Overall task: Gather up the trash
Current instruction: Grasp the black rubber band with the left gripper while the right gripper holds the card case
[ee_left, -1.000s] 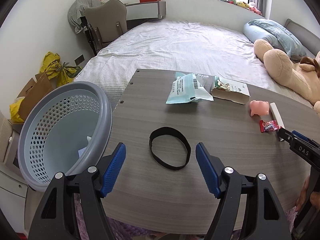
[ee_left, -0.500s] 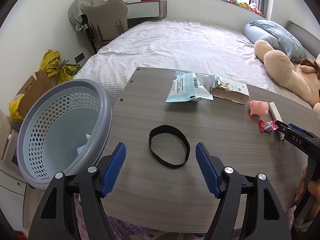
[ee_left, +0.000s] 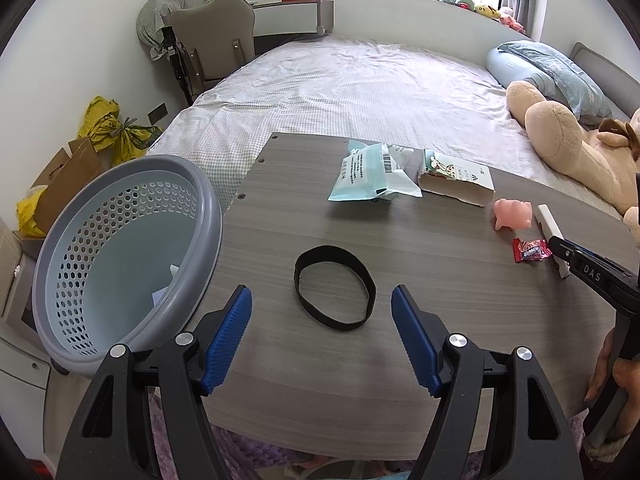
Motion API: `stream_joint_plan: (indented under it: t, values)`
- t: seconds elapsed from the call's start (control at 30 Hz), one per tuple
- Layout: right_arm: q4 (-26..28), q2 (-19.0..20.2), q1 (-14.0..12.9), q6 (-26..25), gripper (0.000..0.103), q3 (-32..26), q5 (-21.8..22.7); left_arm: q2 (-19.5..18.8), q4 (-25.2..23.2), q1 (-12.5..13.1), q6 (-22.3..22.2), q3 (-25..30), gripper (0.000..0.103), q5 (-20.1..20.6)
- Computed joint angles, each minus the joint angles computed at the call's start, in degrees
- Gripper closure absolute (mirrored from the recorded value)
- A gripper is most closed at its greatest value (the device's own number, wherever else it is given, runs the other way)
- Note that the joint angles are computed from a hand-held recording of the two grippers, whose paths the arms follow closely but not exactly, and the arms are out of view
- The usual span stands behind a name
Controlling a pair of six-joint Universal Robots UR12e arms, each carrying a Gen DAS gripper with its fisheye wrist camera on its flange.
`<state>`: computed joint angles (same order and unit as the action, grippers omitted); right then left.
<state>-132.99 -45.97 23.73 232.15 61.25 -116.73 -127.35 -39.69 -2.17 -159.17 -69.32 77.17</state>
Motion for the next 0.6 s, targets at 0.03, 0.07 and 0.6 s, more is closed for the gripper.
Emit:
stream_joint_plan:
  t: [0.03, 0.07, 0.6]
  values:
    - [-0.28, -0.08, 0.09, 0.23, 0.081, 0.13, 0.07, 0.06, -0.19, 0.05, -0.10, -0.02, 0.034, -0.11]
    - [-0.68, -0.18, 0.20, 0.54, 0.081, 0.30, 0.20, 0.13, -0.32, 0.11, -0.22, -0.07, 0.034, -0.27]
    - [-6.98, -2.40, 1.72, 1.66, 0.081, 3.93, -0.56, -1.31, -6.60, -0.32, -0.48, 2.25, 0.034, -1.00]
